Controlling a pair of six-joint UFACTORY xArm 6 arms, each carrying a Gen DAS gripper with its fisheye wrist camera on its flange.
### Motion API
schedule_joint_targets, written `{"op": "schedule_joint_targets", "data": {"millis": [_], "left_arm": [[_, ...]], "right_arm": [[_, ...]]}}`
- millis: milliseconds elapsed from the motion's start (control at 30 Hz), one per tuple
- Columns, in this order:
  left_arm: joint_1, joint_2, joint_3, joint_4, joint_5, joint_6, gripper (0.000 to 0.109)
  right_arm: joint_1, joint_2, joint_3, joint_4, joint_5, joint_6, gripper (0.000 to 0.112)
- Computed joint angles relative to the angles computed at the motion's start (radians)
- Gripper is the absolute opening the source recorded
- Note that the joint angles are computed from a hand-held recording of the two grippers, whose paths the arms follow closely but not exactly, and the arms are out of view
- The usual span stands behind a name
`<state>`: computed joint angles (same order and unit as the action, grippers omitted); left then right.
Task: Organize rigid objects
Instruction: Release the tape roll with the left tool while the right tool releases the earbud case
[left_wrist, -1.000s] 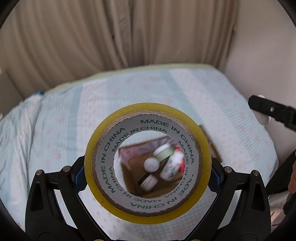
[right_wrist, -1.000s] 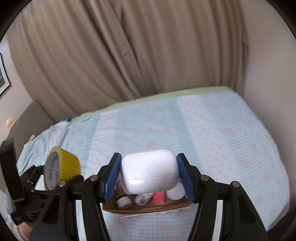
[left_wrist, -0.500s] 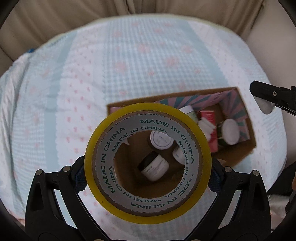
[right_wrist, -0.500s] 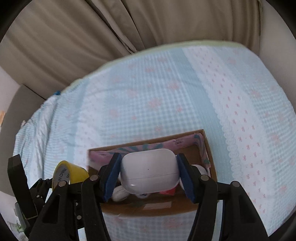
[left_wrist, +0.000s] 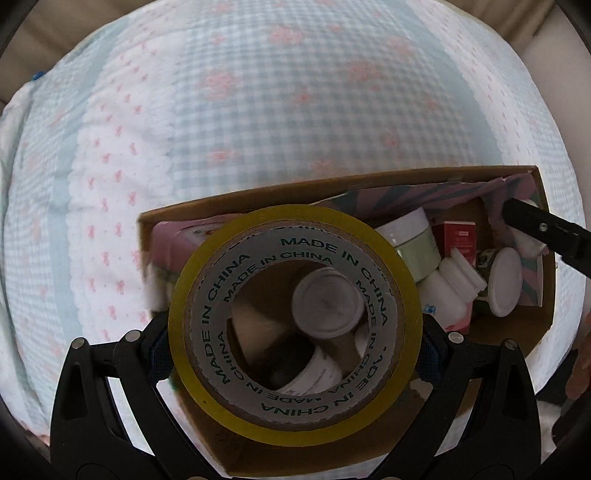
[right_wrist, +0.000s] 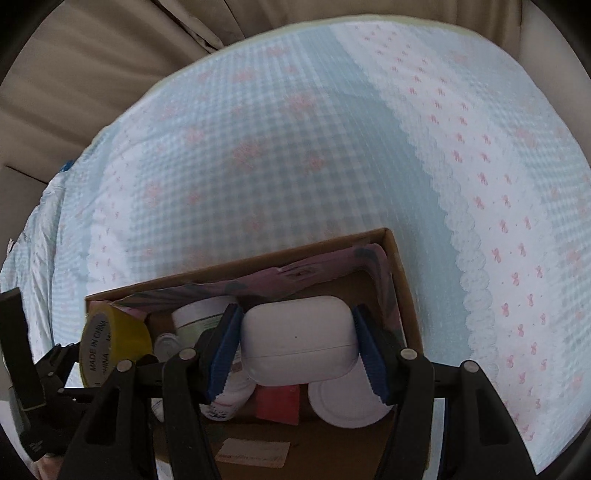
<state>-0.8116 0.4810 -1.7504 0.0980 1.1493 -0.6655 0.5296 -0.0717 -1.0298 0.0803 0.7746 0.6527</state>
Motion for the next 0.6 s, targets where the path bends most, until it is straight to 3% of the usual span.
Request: {"op": "schedule_joint_targets", "data": {"millis": [200, 233, 300, 367, 467, 600], "left_arm": [[-0.011, 0.035, -0.065, 0.035, 0.055, -0.002, 0.103], [-0.012, 0.025, -0.051, 0.033, 0.042, -0.011, 0.103], [-0.009, -0.002, -0.012, 0.037, 0.009, -0.030, 0.103], [-0.009, -0.007, -0.009, 0.041, 0.019, -0.034, 0.103], [-0.005, -0.018, 0.007, 0.035, 0.026, -0.026, 0.103], [-0.007, -0.048, 0.042, 0.039, 0.018, -0.033, 0.103]], "right_arm": [[-0.012, 0.032, -0.022, 0.009, 0.003, -0.019, 0.059], [-0.014, 0.035, -0.022, 0.021, -0.001, -0.028, 0.064], [-0.022, 0.033, -0.008, 0.094, -0.034, -0.082, 0.094], [-0.018, 0.038, -0.012, 0.138, -0.046, -0.127, 0.103], [0.000, 0.038, -0.016, 0.059, -0.044, -0.075, 0.103], [0.002, 0.025, 0.004, 0.081, -0.053, -0.055, 0.103]]}}
